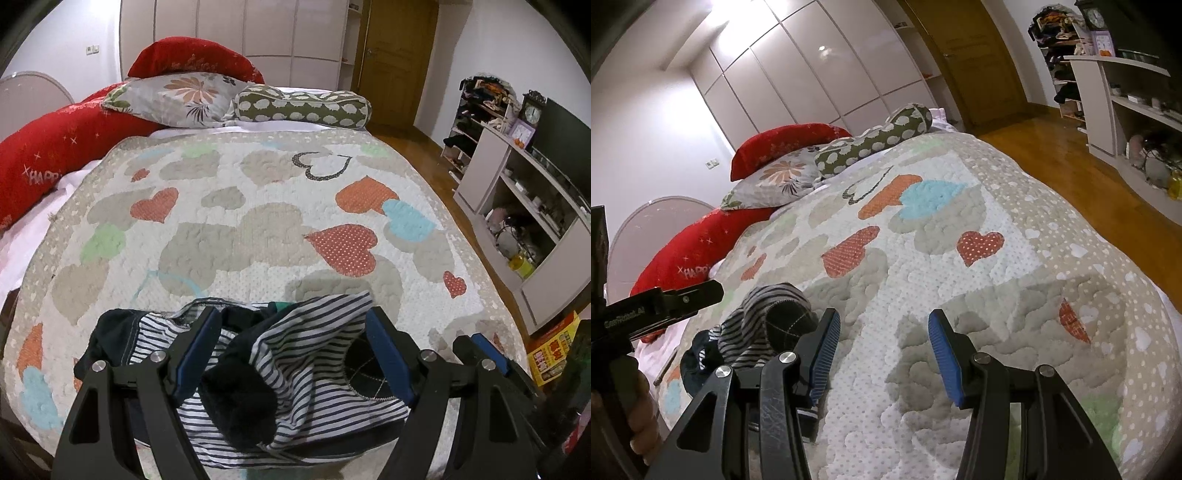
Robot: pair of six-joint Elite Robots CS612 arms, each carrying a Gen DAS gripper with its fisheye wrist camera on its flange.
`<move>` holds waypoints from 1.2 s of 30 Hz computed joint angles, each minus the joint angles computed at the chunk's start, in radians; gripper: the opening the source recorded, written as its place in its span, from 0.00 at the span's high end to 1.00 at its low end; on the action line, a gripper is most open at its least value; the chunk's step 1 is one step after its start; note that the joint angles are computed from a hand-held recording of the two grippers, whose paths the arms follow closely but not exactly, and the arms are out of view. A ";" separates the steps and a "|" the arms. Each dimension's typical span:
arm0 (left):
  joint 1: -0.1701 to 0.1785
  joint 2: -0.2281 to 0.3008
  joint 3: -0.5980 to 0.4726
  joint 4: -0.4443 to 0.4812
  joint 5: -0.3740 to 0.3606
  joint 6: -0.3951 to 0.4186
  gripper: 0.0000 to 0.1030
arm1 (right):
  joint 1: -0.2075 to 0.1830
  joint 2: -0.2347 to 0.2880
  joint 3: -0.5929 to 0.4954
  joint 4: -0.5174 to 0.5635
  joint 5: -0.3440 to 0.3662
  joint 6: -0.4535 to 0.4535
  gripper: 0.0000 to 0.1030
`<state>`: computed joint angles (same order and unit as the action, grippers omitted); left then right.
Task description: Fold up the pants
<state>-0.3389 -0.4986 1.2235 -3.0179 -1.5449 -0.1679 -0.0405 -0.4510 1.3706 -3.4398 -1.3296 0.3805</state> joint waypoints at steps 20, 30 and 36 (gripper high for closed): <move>0.104 -0.082 0.181 -0.227 -0.011 -0.211 0.23 | 0.090 -0.059 0.016 0.040 -0.080 -0.166 0.47; 0.172 -0.125 0.270 -0.282 0.105 -0.406 0.23 | 0.114 -0.075 -0.017 0.139 -0.003 -0.282 0.45; 0.204 -0.099 0.272 -0.275 0.078 -0.453 0.23 | 0.114 -0.041 -0.147 0.334 0.115 -0.324 0.45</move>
<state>-0.1351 -0.5974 1.4959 -3.2927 -1.4670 -0.6211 0.0739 -0.4917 1.2233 -3.1059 -1.2141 0.0568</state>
